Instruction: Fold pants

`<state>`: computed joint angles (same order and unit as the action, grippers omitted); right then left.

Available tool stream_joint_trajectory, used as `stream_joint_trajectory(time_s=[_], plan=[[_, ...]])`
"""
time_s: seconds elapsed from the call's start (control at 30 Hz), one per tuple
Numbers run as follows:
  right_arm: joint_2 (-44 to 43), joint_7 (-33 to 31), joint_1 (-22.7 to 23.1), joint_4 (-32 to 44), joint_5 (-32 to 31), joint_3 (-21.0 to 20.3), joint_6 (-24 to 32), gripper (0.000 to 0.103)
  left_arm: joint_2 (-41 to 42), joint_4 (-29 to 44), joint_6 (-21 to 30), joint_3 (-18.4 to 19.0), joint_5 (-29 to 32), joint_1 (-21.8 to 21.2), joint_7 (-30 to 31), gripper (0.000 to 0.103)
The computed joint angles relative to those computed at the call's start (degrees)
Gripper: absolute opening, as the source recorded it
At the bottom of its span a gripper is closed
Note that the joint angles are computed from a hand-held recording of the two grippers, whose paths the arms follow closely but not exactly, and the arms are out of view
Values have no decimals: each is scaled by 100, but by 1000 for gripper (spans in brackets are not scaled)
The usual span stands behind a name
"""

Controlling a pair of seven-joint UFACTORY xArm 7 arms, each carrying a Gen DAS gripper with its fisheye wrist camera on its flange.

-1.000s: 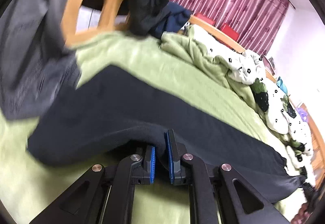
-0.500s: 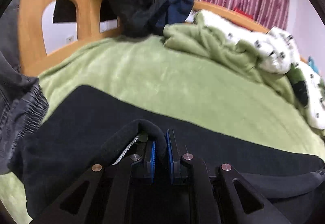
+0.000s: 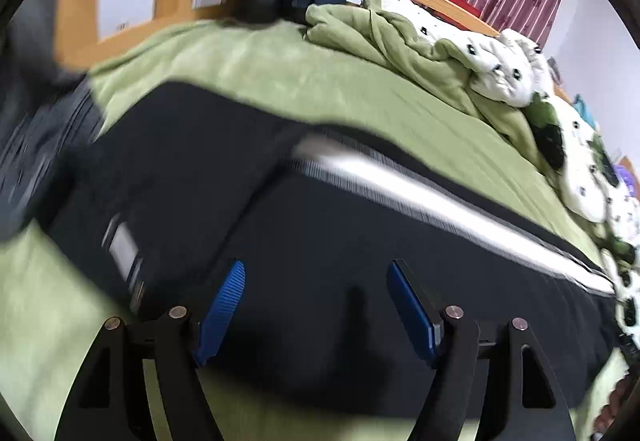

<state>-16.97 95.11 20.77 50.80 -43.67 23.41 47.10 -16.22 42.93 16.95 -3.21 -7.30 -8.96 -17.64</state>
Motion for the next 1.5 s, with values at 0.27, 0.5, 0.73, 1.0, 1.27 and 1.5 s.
stream_joint_trajectory(time_s=[0.27, 0.5, 0.73, 1.0, 1.27, 1.5], plan=[[-1366, 1068, 106, -1768, 959, 264, -992, 67, -1549, -1654, -90, 1226, -1979, -1105, 855, 77], [-1404, 1300, -860, -2011, 786, 516, -1883, 67, -603, -1000, -674, 1921, -3480, -2027, 1951, 77], [-688, 1469, -1991, -1721, 65, 494, -2733, 44, 495, -202, -979, 1326, -3496, -1427, 2018, 46], [-1350, 2291, -2787, -2089, -219, 914, -3640, 14, 260, -278, -894, 936, -4163, -1018, 2623, 10], [-3201, 715, -958, -2891, 1278, 7, -2131, 12, -1225, -1276, -239, 385, -2366, -623, 1448, 10], [-6200, -71, 951, -3970, 2607, 339, 552, 12, -3547, -2736, 710, 357, -1945, -1031, 791, 11]])
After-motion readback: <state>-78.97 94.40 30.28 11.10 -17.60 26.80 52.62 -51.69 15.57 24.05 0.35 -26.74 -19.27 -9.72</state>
